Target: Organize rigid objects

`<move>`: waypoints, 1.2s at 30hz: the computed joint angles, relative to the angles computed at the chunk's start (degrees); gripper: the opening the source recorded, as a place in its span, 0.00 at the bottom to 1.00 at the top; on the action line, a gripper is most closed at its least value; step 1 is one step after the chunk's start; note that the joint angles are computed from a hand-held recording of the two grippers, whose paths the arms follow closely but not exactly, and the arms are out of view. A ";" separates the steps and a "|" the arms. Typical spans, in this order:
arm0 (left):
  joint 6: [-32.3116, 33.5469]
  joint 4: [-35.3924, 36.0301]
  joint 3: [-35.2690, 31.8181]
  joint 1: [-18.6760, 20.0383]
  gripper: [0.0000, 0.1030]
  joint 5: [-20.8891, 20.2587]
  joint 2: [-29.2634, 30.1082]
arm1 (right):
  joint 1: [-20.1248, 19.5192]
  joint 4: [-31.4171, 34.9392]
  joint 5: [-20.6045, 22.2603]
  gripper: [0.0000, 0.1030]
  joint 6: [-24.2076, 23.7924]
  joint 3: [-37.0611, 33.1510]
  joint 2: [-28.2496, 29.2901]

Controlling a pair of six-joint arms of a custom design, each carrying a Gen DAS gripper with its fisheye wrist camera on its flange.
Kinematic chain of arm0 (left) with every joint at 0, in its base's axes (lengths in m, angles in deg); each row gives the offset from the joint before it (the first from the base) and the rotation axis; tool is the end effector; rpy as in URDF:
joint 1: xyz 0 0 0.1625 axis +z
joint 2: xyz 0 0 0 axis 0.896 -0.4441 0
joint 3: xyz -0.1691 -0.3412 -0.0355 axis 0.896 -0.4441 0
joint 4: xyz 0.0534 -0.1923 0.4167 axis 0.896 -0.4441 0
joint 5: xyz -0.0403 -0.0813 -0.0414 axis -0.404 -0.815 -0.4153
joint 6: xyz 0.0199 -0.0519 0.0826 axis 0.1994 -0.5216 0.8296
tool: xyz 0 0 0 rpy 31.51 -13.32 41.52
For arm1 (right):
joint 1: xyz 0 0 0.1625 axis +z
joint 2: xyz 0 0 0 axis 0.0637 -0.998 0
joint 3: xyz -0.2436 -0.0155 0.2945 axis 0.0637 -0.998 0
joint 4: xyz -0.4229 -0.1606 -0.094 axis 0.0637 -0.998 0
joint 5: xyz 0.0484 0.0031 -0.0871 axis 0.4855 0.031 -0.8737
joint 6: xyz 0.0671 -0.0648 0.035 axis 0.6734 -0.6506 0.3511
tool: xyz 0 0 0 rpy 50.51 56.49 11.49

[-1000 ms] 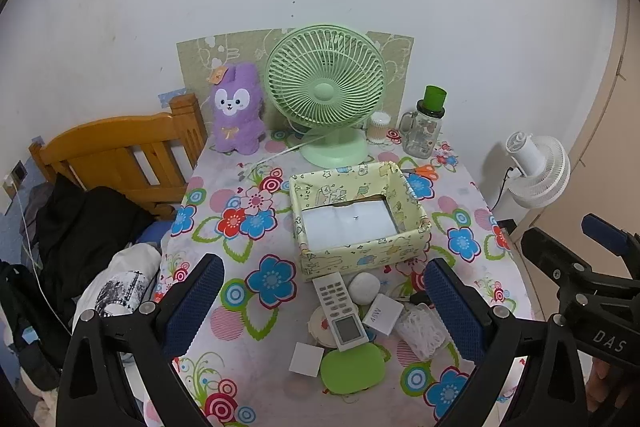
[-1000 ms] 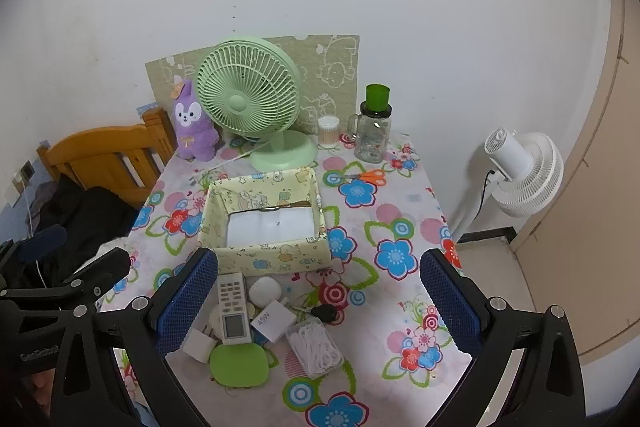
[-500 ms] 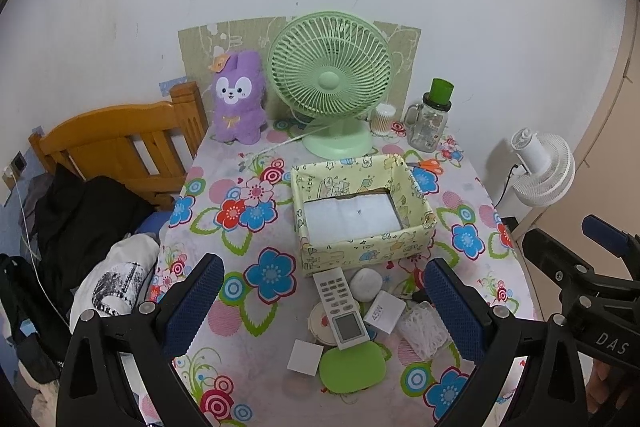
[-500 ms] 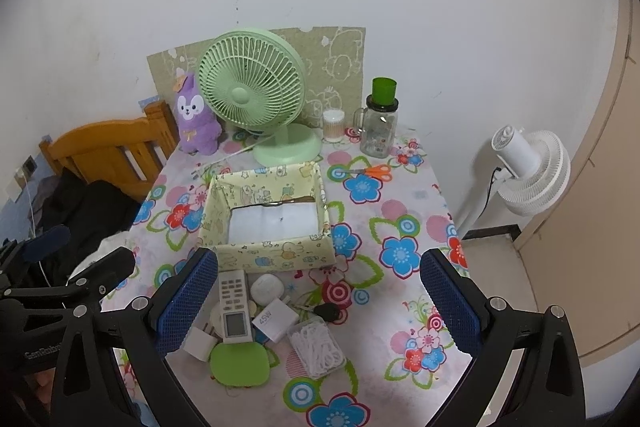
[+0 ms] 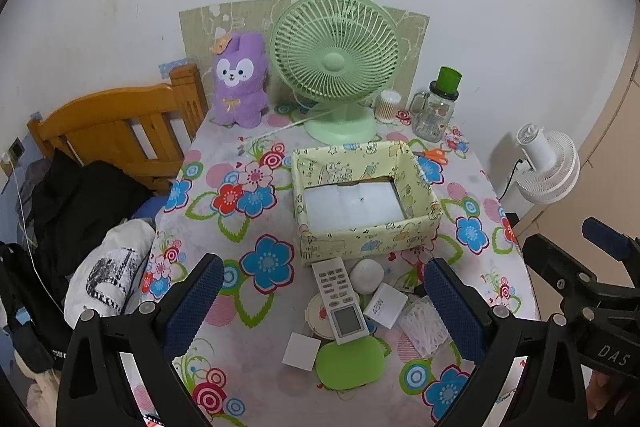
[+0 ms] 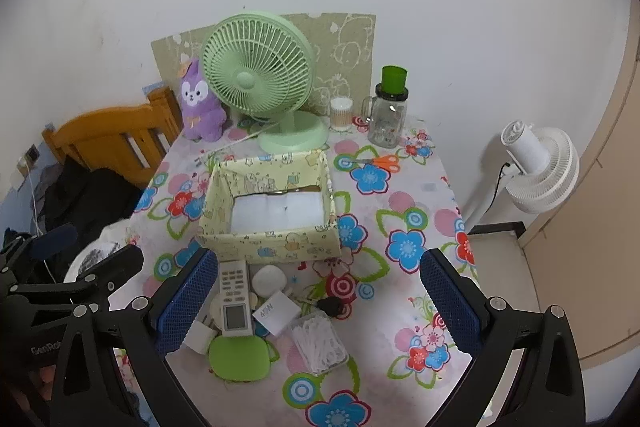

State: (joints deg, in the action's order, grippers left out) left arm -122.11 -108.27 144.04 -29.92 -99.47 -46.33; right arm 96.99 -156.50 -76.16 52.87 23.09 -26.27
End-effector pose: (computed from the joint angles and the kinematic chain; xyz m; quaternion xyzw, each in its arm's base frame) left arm -0.5164 -0.6044 0.1326 0.0612 0.8749 -0.3285 0.3506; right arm 0.1997 -0.6298 0.4657 0.2310 -0.8760 0.2812 0.3164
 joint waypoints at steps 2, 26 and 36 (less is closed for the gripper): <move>-0.96 0.74 -0.04 0.14 0.98 -0.43 0.02 | -0.23 0.77 -0.09 0.99 0.37 -0.09 0.18; -6.13 2.95 0.46 4.34 0.98 -6.18 1.77 | -4.07 4.05 -0.69 0.93 -0.64 0.26 3.54; -3.82 2.86 -1.70 6.60 0.97 -8.24 5.01 | -6.48 4.72 -1.99 0.91 0.15 0.57 5.36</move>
State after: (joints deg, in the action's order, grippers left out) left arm -125.93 -105.42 142.34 -23.33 -107.72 -41.32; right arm 90.51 -151.78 -78.15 53.02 23.66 -20.92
